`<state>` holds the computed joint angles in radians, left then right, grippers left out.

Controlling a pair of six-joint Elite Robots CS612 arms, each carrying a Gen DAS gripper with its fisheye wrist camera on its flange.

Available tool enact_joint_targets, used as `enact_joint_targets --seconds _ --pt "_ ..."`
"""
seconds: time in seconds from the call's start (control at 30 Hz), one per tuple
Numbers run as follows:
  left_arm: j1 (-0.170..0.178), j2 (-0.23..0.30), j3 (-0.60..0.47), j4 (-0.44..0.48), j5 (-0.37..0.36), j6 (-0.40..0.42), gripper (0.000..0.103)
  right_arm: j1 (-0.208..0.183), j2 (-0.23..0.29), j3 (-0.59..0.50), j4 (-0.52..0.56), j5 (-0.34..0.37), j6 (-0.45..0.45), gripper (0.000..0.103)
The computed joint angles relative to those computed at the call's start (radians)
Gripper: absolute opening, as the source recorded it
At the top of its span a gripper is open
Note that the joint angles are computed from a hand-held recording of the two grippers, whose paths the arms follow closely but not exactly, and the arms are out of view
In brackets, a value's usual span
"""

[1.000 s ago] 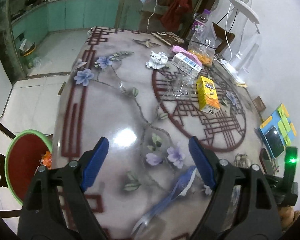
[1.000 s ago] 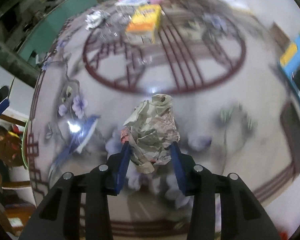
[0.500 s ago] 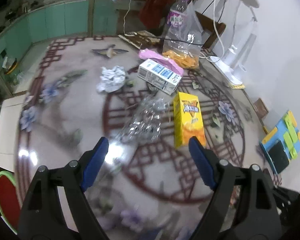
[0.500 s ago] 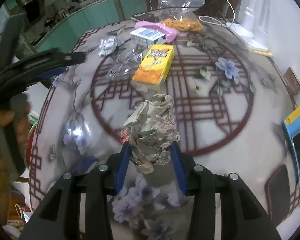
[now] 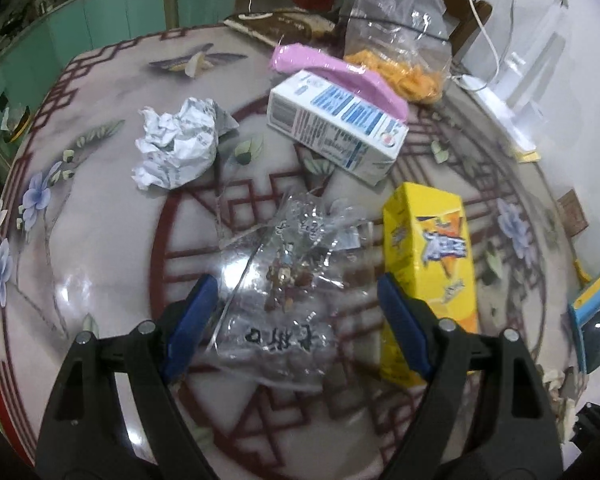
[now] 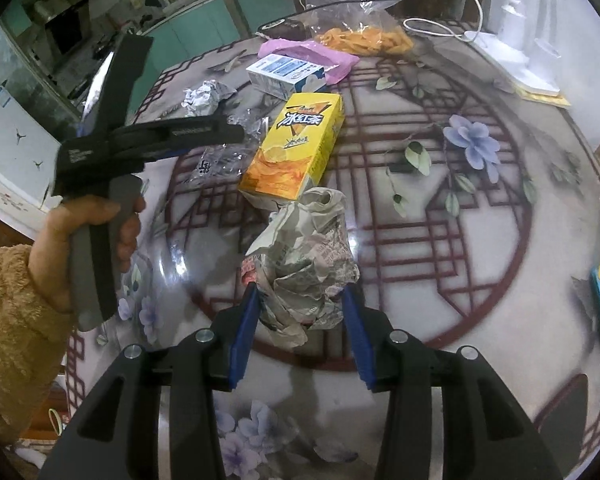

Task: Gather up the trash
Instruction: 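Grasp the crumpled newspaper ball with the right gripper while the left grasps the clear plastic bag, then carry the newspaper ball and plastic bag over the red bucket with both grippers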

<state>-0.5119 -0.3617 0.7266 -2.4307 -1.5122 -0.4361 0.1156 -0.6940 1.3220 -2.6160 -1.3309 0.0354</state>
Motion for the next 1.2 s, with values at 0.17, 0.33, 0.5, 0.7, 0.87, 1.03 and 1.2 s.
enact_joint_targets --seconds 0.17,0.33,0.5,0.7,0.87,1.03,1.2 --pt "0.006 0.028 -0.041 0.024 -0.017 -0.007 0.077 0.004 0.014 -0.022 0.022 0.007 -0.005 0.042" --pt "0.003 0.029 -0.028 -0.002 -0.002 0.013 0.046 0.008 0.017 -0.025 0.038 -0.003 -0.007 0.042" --pt "0.006 0.015 -0.004 -0.028 -0.013 0.018 0.029 0.014 0.015 -0.025 0.035 -0.018 -0.013 0.042" --pt "0.003 -0.071 0.141 -0.153 0.001 0.017 0.027 0.025 0.006 -0.017 0.011 -0.024 -0.030 0.042" --pt "-0.004 -0.148 0.275 -0.246 0.013 0.002 0.027 0.039 -0.009 -0.001 -0.016 -0.022 -0.057 0.042" --pt "-0.011 -0.225 0.409 -0.333 0.030 -0.010 0.027 0.051 -0.029 0.023 -0.046 -0.032 -0.069 0.042" --pt "-0.015 -0.280 0.508 -0.388 0.038 -0.044 0.023 0.063 -0.048 0.046 -0.074 -0.041 -0.078 0.042"
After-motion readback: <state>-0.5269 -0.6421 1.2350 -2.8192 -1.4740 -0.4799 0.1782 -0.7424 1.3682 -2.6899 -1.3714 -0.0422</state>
